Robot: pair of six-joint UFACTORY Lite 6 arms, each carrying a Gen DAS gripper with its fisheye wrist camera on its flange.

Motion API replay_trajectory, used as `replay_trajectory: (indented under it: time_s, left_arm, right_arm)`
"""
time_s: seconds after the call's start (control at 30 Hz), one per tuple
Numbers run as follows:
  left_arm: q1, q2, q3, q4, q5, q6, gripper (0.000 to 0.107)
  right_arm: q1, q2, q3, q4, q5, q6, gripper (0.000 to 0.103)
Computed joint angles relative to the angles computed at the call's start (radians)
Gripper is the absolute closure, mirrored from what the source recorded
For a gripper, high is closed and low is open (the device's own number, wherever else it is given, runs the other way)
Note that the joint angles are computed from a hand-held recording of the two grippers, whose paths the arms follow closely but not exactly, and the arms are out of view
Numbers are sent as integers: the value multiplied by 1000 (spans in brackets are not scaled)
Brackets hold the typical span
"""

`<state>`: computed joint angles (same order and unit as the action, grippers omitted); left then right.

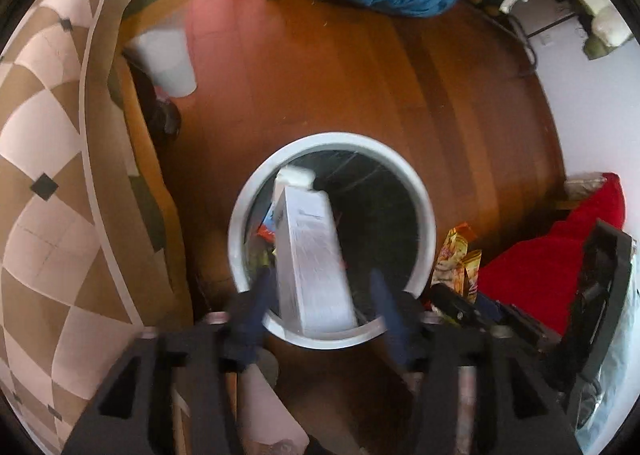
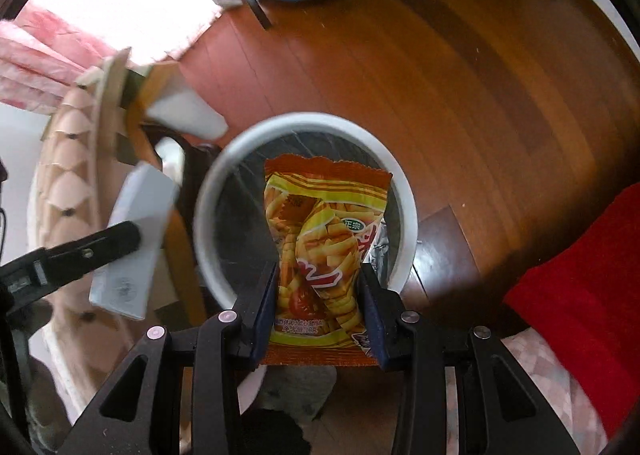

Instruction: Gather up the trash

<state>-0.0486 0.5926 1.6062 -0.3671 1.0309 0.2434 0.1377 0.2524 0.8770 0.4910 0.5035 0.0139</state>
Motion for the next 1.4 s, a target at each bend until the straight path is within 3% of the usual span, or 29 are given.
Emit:
replay_trajectory:
  time_s: [0.03,0.07,0.2,0.3,0.4,0.57,0.77,1.0,1.17,1.4]
  left_arm:
    - [2,-9,-9,-9,3,-4,20]
    - [3,-24,-30,-7,-4,-5,15]
    - [-19,-87,-88,67,-51,-37,13]
    - [-38,-158,-143,162,-121,-85,13]
    - [-46,-228,-212,233,-180,-118,13]
    - [-44,-342,-281,259,-150,-136,13]
    - [-21,-495,-258,243,-9,-109,13]
    - [52,-683,-144,165,222,-10,13]
    - [169,-732,37,76,419,76,13]
    - [388,-678,366,-89,707,181,13]
  right_arm:
    - [-9,32,5,34,-12,-42,61]
    - [-15,49,4,70,-27,-79,58]
    - [-16,57,-7,118,-59,-107,20]
    - [1,45,6,22,-46,5,4]
    - [21,0,10,-145,-11,179,0]
    - [45,-118,-2,-261,90,298,0]
    - [100,-332,29,-319,300,389,0]
    - [162,-591,180,-323,588,479,0]
    - [283,-666,413,-376,789,607,0]
    - [541,-577,865,-481,1033,838,0]
